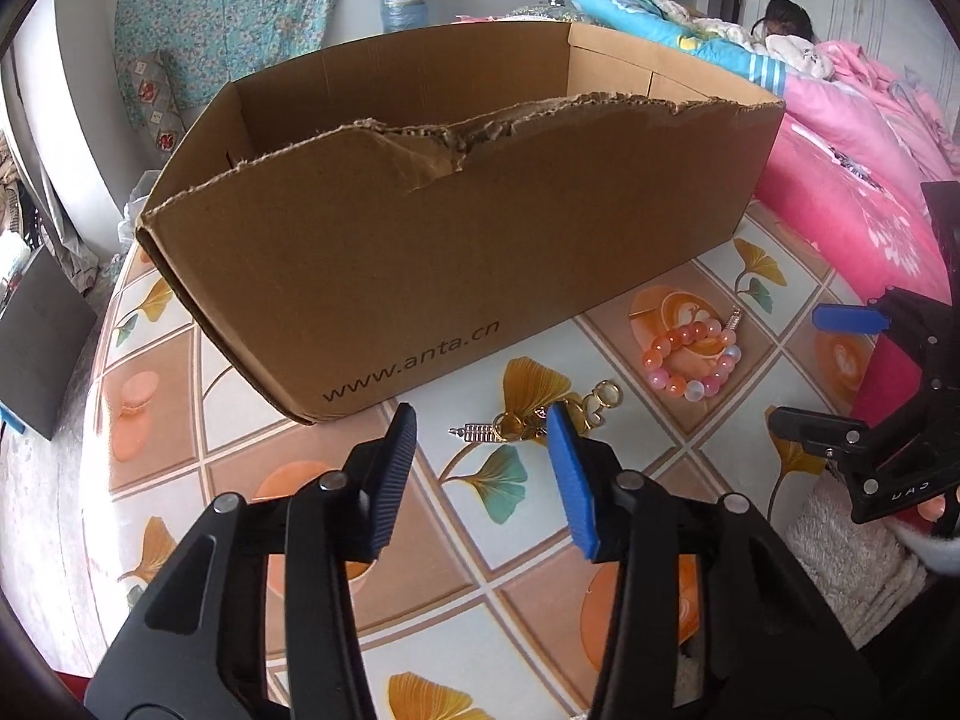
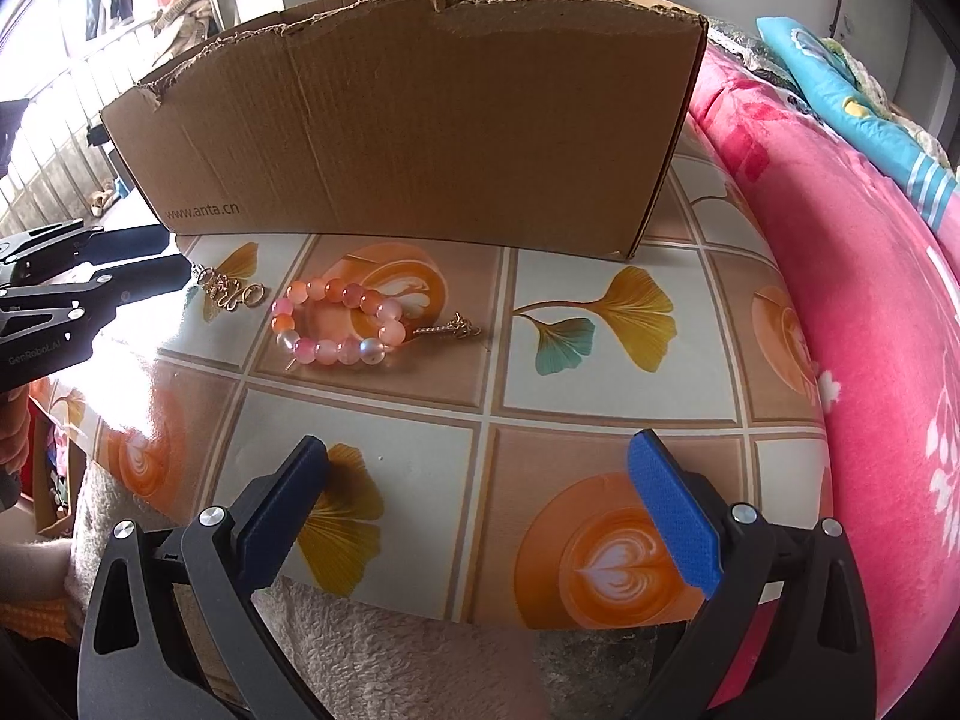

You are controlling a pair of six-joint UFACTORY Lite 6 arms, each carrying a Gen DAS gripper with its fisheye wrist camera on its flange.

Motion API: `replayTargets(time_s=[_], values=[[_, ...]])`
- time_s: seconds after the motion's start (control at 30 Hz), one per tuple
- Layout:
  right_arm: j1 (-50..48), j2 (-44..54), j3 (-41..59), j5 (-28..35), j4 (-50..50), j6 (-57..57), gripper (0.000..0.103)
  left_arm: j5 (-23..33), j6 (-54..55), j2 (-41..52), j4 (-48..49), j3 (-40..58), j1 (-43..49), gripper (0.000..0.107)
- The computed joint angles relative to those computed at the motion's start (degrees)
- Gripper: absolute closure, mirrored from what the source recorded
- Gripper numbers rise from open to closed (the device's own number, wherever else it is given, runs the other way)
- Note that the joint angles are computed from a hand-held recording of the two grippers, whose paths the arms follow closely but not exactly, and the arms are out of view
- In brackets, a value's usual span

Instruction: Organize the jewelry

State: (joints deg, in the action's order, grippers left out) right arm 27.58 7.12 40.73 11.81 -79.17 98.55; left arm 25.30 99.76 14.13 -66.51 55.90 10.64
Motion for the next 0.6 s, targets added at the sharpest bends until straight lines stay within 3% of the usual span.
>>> replayTargets(time_s=[0.2, 0.4, 0.6], values=[[-0.37, 0.96, 1.02, -0.4, 0.39, -0.97, 0.006, -2.49, -0.21, 3.57, 2.44, 2.82, -1.0, 0.075], [-0.59, 1.47, 1.45, -0.5, -0.22, -0.46, 0.006, 0.71, -0.8, 4.79, 3.77, 4.07, -1.14, 0.083], [-0.88, 1.61, 1.42, -0.71, -1.53, 0.57, 0.006, 6.05, -3.4, 4.91, 7.33, 5.44, 0.38, 0.083]])
